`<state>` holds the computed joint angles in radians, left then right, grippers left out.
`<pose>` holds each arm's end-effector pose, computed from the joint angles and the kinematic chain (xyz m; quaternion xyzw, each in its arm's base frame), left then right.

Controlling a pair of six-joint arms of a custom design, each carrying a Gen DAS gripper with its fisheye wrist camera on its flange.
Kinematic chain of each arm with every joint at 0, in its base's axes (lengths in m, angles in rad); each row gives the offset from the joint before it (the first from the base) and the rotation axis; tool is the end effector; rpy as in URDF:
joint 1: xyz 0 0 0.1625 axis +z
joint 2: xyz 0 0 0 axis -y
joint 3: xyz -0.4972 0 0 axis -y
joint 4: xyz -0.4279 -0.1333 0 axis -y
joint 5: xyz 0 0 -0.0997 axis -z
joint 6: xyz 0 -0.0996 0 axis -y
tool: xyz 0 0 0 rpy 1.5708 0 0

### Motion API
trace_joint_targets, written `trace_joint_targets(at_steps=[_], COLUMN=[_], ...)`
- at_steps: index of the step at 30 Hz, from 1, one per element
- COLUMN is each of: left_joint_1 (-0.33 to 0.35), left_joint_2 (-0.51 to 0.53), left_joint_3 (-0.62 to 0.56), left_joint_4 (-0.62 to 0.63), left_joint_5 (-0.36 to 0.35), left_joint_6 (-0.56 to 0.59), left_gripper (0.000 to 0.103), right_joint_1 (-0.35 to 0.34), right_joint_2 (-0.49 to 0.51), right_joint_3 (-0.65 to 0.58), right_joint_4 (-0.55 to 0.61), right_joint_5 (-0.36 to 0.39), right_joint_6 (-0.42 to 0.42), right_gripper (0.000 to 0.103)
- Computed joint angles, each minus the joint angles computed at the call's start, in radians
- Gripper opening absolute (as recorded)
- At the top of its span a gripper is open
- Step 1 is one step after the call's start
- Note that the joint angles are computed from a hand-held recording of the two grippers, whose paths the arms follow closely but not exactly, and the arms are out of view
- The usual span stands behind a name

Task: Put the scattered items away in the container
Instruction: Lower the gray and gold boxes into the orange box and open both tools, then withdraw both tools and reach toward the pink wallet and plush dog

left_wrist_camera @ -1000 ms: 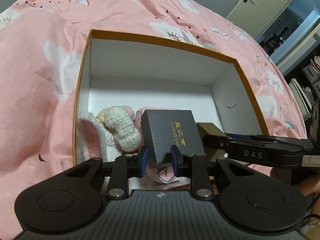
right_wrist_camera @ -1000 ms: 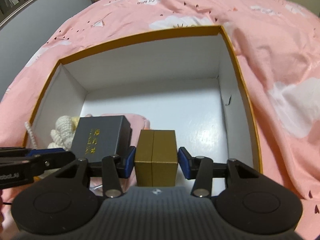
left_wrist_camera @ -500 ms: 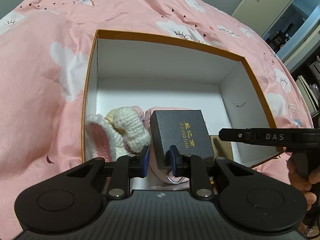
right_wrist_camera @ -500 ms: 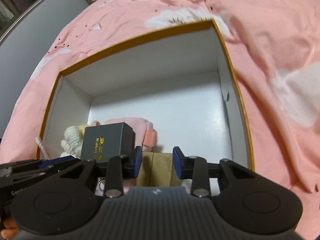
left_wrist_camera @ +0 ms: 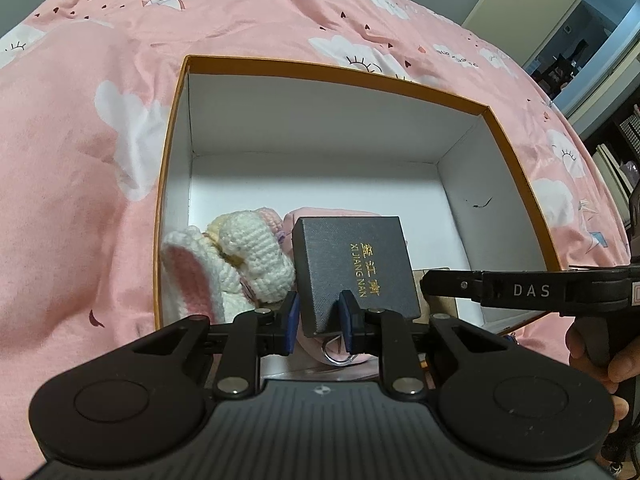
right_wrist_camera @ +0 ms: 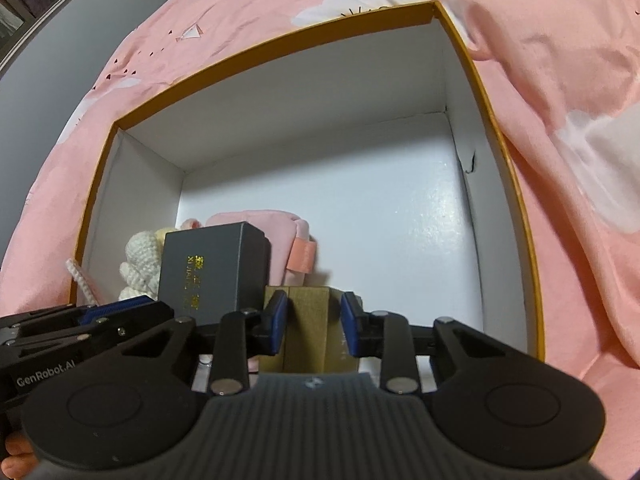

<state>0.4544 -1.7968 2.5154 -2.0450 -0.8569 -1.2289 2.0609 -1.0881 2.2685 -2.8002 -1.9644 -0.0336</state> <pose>-0.1727 -0.3053 0.2682 -0.0098 0.9309 -0.2754 0.2397 0.3182 -0.3944 0.1202 0.2492 -0.9482 0.0676 0.1850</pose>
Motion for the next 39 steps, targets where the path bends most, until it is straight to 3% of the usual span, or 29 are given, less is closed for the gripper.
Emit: trace_joint_targets(at_steps=[7,12,16,21,25,30,34,39], left_joint_1=[-0.012,-0.057,-0.126,-0.230,-0.308,-0.393,-0.437,-0.451], left_joint_2=[-0.012,-0.021,-0.030,-0.028,-0.025,0.005,-0.021,-0.090], left_joint_3=[0.003,-0.005,-0.018,-0.028,-0.030,-0.041,-0.037,-0.012], left_joint_4=[0.016,0.082,0.168,0.271,0.339,0.472,0.509,0.453], left_joint_5=[0.000,0.017,0.044,0.071,0.077,0.092,0.077,-0.011], left_joint_6=[-0.005,-0.036,-0.093,-0.164,-0.236,-0.351,-0.386,-0.344], left_gripper=[0.025,0.025,0.025,0.025,0.025,0.031,0.034,0.034], right_joint_1=[0.018,0.045,0.078,0.104,0.127,0.148,0.160,0.152], right_joint_2=[-0.008,-0.030,-0.047,-0.079,-0.107,-0.128,-0.156,-0.206], right_joint_3=[0.023,0.053,0.088,0.153,0.197,0.276,0.310,0.348], right_joint_4=[-0.053,-0.135,-0.236,-0.389,-0.468,-0.653,-0.666,-0.608], right_joint_5=[-0.036,-0.059,-0.071,-0.016,0.007,0.016,-0.011,-0.045], right_joint_6=[-0.034,-0.090,-0.168,-0.273,-0.303,-0.322,-0.350,-0.366], right_gripper=[0.034,0.040,0.046,0.055,0.055,0.058,0.061,0.063])
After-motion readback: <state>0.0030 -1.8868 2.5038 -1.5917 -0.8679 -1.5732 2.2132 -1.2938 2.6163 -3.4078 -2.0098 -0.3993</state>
